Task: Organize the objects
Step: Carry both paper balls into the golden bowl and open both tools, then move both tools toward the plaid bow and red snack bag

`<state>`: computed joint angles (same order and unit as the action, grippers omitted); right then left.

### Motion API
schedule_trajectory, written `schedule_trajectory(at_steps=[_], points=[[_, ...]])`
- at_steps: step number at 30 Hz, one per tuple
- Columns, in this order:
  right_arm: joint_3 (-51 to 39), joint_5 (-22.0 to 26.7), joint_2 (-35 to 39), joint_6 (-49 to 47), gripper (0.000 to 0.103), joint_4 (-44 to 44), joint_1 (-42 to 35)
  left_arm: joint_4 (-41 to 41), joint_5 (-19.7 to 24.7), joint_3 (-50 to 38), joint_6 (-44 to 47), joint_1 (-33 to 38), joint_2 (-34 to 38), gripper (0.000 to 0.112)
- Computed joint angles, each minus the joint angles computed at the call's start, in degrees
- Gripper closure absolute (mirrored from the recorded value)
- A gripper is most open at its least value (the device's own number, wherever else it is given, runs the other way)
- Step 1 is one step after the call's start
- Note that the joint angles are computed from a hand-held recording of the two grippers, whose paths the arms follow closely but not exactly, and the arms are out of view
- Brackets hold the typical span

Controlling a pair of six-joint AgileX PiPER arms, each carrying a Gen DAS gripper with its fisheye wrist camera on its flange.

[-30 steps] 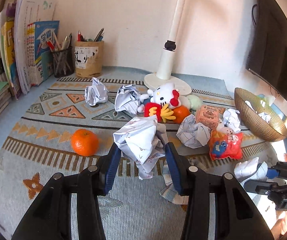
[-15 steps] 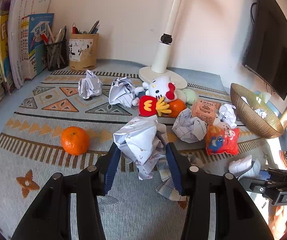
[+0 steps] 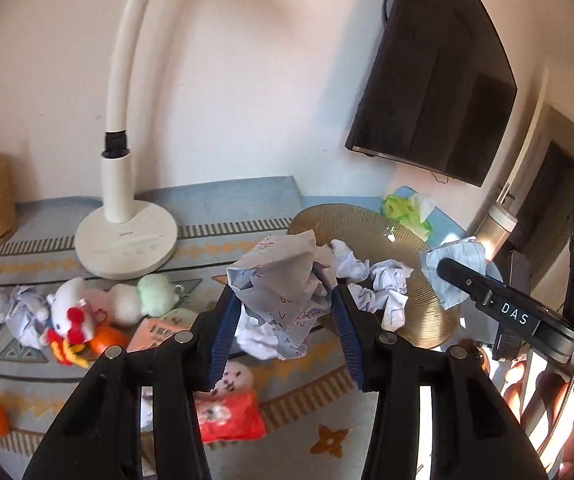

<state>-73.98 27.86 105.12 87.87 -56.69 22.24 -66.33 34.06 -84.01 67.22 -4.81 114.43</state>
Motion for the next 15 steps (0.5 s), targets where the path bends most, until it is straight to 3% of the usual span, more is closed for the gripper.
schedule_trajectory(at_steps=[1, 3, 4, 5, 6, 10, 13, 15], points=[[-1.1, -0.4, 0.9, -3.2, 0.064, 3.3, -1.5, 3.8, -0.3, -4.0, -5.1, -2.2, 2.3, 0.067], [-2.9, -1.2, 2.4, -8.1, 0.052, 7.1, -3.6, 7.7, -0.2, -10.7, -12.0, -5.4, 6.6, 0.059], [-3.3, -1.8, 2.9, -9.1, 0.034, 7.5, -4.3, 8.0, -0.3, -13.2, -13.4, -6.3, 8.3, 0.043], [-3.7, -1.1, 3.2, -7.8, 0.026, 6.2, -4.5, 10.5, -0.3, -16.0, -16.6, -7.3, 9.9, 0.030], [-3.0, -0.1, 2.8, -5.6, 0.026, 3.9, -4.6, 12.5, -0.6, -17.3, -19.0, -7.9, 10.7, 0.014], [1.4, -2.9, 0.5, -1.1, 0.026, 0.1, -4.1, 7.8, 0.3, -13.5, -14.2, -5.3, 8.7, 0.014], [3.3, -5.0, -0.2, 1.9, 0.026, -2.8, -1.1, -0.9, -1.4, -3.6, -3.4, -1.4, 2.8, 0.014], [4.6, -8.0, -0.4, 7.0, 0.026, -9.3, 2.1, -8.8, -3.0, 4.9, 6.6, 2.1, -2.5, 0.014]])
